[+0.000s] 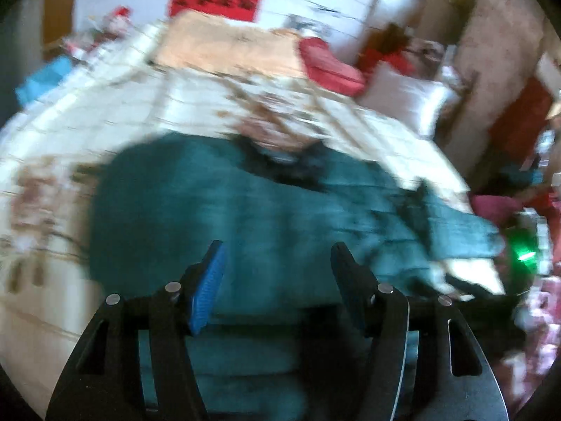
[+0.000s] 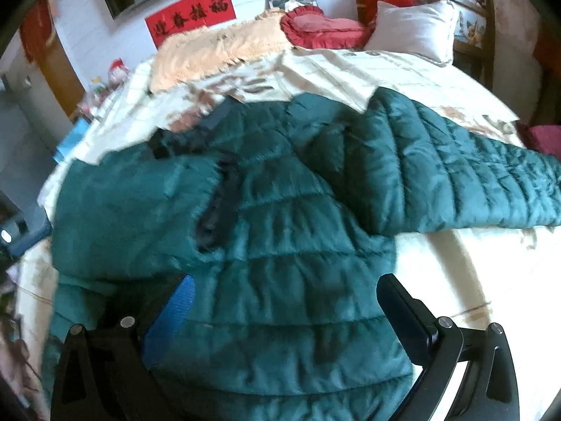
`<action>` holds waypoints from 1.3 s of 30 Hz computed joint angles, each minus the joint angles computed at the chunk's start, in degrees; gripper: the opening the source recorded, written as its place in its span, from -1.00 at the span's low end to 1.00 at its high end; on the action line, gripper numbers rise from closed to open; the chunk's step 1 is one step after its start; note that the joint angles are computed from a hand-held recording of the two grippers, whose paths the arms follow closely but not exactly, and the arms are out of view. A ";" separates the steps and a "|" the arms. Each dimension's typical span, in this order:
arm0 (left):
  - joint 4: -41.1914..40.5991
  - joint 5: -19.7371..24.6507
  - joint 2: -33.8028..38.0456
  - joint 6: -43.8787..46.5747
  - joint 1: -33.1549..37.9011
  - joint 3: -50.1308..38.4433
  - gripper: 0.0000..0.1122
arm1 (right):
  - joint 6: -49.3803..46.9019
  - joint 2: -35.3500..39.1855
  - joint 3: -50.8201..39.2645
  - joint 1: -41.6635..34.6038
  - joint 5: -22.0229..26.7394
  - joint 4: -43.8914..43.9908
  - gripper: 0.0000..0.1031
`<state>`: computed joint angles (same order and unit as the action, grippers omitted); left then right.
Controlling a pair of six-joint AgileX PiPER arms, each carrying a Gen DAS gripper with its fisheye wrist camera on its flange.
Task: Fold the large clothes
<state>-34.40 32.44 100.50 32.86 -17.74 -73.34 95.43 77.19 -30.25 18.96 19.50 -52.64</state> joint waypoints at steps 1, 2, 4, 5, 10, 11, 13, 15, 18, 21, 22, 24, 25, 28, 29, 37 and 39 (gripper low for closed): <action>4.01 -1.75 0.22 -2.61 0.87 0.16 0.10 | -1.30 0.36 -0.66 -0.84 -1.88 0.95 1.00; 5.90 -2.46 0.52 -3.79 1.63 0.28 0.10 | -1.53 1.27 -1.64 -0.94 -2.72 1.06 1.00; 10.47 -3.19 2.08 -7.34 4.11 -0.09 0.10 | -1.35 4.60 -4.70 -0.61 -2.86 -0.20 1.00; 11.23 -2.91 2.91 -8.16 5.56 -0.34 0.10 | -2.14 6.49 -6.40 -0.28 -2.36 0.13 1.00; 4.41 -1.45 5.96 -3.81 13.99 -0.23 0.10 | -21.10 17.80 -15.75 -2.71 -5.00 16.55 0.65; 4.01 -1.09 6.63 -3.64 15.10 -0.44 0.10 | -23.53 19.04 -16.82 -2.90 -5.16 18.75 0.44; 5.19 -0.82 7.22 -4.39 16.59 -0.39 0.10 | -21.85 20.92 -18.59 -2.09 -5.27 16.29 0.02; 5.95 -1.40 7.76 -4.50 17.97 -0.11 0.10 | -13.91 21.36 -20.18 0.50 -1.54 7.23 -0.33; 8.84 -1.41 9.08 -6.82 18.76 -0.77 0.10 | -8.40 19.56 -20.70 2.95 2.91 -0.24 -0.66; 8.66 -1.35 10.21 -6.90 19.06 -1.21 0.10 | -5.36 15.44 -19.90 4.24 7.72 -5.50 -0.73; 8.58 -1.37 10.44 -6.77 19.03 -1.29 0.10 | -4.38 13.80 -19.09 4.39 8.81 -6.87 -0.73; 8.87 -1.51 10.82 -6.92 18.53 -1.39 0.10 | -3.06 10.37 -17.85 3.93 11.80 -8.94 -0.74; 8.75 -1.37 10.93 -6.72 18.35 -1.53 0.10 | -2.44 9.48 -17.61 3.37 12.93 -9.76 -0.74; 8.94 -1.46 10.48 -6.98 17.40 -1.38 0.10 | -3.63 9.54 -17.27 0.76 14.63 -8.92 -0.74; 8.90 -1.25 10.37 -6.92 17.28 -1.49 0.10 | -4.13 10.79 -17.86 0.24 15.39 -8.61 -0.74; 10.14 -2.06 9.30 -10.25 13.60 -3.30 0.10 | 0.79 17.98 -15.73 -6.75 6.52 -11.98 -0.40; 11.41 -2.35 9.84 -11.90 12.23 -4.46 0.10 | 4.41 14.95 -13.49 -6.41 6.91 -13.85 0.15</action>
<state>-22.99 30.10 110.34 20.97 -5.51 -77.80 99.84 92.14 -43.75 12.56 26.40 -66.49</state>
